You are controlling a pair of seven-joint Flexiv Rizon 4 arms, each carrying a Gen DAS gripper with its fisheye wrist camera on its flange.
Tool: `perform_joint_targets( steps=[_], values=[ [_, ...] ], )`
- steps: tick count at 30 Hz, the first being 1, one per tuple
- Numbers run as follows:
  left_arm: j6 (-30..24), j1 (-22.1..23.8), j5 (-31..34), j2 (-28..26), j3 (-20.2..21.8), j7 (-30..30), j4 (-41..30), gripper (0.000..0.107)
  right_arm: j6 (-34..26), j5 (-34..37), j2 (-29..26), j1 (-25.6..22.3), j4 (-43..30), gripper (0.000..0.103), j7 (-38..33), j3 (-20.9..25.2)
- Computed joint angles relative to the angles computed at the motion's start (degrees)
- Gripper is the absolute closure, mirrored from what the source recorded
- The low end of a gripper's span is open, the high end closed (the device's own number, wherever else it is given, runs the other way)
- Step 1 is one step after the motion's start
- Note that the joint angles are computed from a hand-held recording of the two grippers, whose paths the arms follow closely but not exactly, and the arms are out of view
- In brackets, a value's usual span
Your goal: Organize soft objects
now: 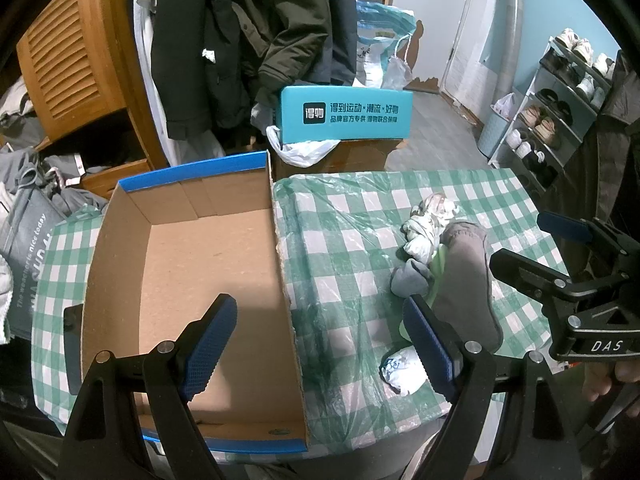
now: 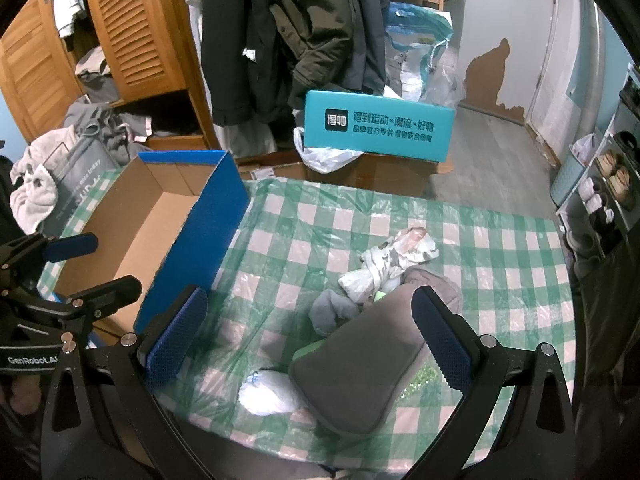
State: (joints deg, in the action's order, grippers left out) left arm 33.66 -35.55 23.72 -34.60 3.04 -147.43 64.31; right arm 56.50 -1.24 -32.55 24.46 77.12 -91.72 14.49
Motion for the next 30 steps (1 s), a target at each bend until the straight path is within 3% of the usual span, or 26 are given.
perform_joint_targets(
  steps=[30],
  values=[
    [-0.2,0.1,-0.2,0.0,-0.1,0.2,-0.1,0.02,-0.7,0.0,-0.1,0.0,-0.3,0.002,0.0,-0.2]
  ],
)
